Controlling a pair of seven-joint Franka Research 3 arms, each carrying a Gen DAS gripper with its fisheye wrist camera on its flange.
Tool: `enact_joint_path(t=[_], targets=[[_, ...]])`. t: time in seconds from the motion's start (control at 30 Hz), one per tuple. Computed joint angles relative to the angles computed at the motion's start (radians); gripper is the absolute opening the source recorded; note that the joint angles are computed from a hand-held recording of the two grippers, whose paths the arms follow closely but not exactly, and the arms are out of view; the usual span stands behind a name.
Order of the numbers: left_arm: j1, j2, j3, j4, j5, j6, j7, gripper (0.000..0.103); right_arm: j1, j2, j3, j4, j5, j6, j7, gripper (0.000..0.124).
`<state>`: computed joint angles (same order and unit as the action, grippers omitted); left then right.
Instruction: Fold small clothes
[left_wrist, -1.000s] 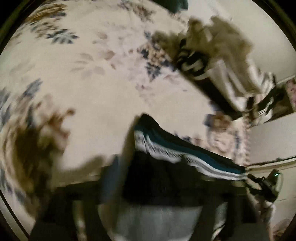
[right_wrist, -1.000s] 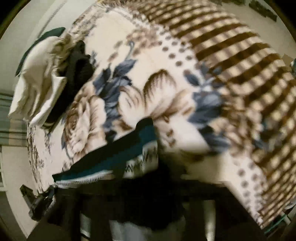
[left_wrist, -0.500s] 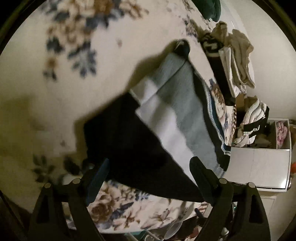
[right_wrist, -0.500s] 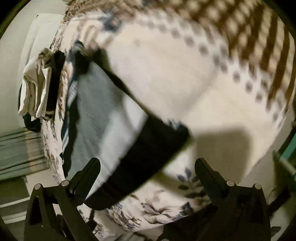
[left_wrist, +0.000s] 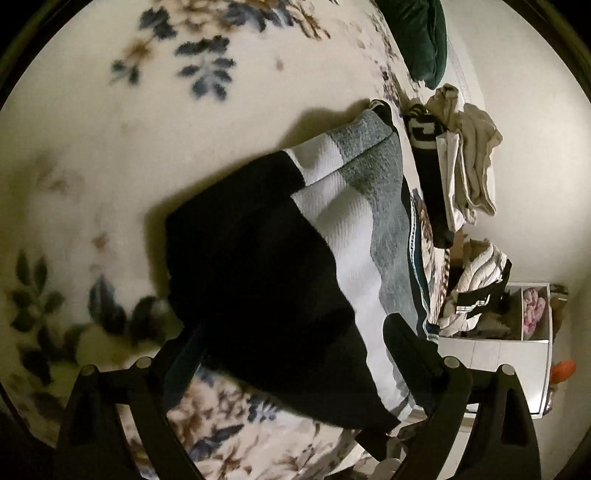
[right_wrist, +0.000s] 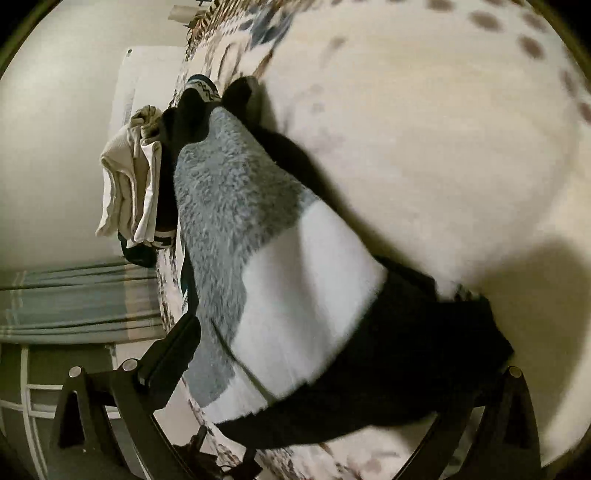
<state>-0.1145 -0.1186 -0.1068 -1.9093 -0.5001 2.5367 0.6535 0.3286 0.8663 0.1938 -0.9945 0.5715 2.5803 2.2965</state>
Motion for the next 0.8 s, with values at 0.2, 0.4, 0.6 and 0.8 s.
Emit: enact_joint_path(t=[0.2, 0.4, 0.6, 0.8], targets=[[-0.013, -0.027, -0.003, -0.039, -0.02, -0.012, -0.001, 0.094, -0.041, -0.041, 0.049, -0.088, 0.067, 0.043, -0.073, 0.103], [-0.009, 0.052, -0.013, 0.016, 0.007, 0.041, -0.054, 0.094, -0.056, -0.029, 0.063, -0.08, 0.125, 0.035, -0.118, 0.103], [0.006, 0.084, -0.045, 0.063, 0.237, 0.019, -0.287, 0.094, -0.083, -0.075, 0.106, -0.186, 0.237, 0.153, -0.167, 0.098], [0.006, 0.103, -0.049, 0.106, 0.281, 0.057, -0.373, 0.094, -0.117, -0.129, 0.161, -0.286, 0.358, 0.259, -0.256, 0.064]])
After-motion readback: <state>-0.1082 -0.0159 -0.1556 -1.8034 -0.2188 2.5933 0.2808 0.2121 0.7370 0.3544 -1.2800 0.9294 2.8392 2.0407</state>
